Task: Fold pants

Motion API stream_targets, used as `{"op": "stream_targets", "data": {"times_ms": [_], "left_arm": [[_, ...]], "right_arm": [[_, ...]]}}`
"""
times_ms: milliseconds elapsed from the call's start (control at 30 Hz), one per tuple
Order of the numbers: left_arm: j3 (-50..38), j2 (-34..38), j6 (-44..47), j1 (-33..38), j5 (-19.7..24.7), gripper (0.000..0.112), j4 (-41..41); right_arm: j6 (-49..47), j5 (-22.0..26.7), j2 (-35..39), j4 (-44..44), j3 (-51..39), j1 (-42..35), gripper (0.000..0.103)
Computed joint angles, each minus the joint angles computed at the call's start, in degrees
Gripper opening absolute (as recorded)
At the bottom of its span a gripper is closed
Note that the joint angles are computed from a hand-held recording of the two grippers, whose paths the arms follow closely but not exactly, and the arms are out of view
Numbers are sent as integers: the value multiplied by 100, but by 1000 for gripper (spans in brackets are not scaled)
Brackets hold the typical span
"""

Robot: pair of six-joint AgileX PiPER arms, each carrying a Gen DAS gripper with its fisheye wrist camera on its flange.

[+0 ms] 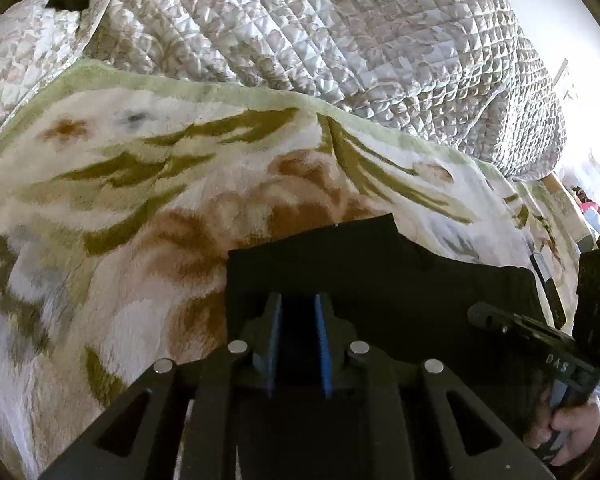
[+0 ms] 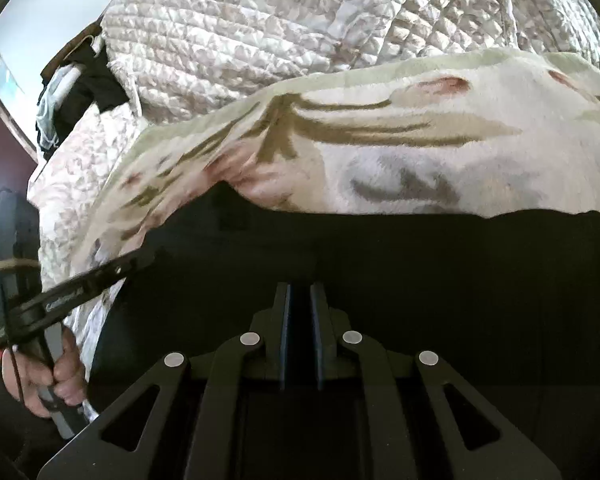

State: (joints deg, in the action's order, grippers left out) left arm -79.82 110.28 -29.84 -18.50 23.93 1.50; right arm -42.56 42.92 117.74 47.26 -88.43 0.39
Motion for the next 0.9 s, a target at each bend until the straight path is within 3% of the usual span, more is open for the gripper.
{"op": "stream_targets", "data": {"times_ms": [133,300,467,633,900], "left_arm": [[611,-399,-550,-217,-203,19,589],[1388,-959,-2001,-739,-286,20,1882],[2012,-1428,-3296,-1264,-182,20,3032],[2287,-1577,-4151,-1555,-56,20,3823],[2099,-1474,-4382,-1756,381,20,3904]], "right_arm": [[-571,-103,-527,330,765,-93,9],[-1598,-335,-1394,895,2132,-136,18],[-2766,-1130,-2200,1318,3415,1,22],[-3048,-1314,-2360,1447,3698,13,22],[-2937,-1405,-2410,1388,3755,64,24]]}}
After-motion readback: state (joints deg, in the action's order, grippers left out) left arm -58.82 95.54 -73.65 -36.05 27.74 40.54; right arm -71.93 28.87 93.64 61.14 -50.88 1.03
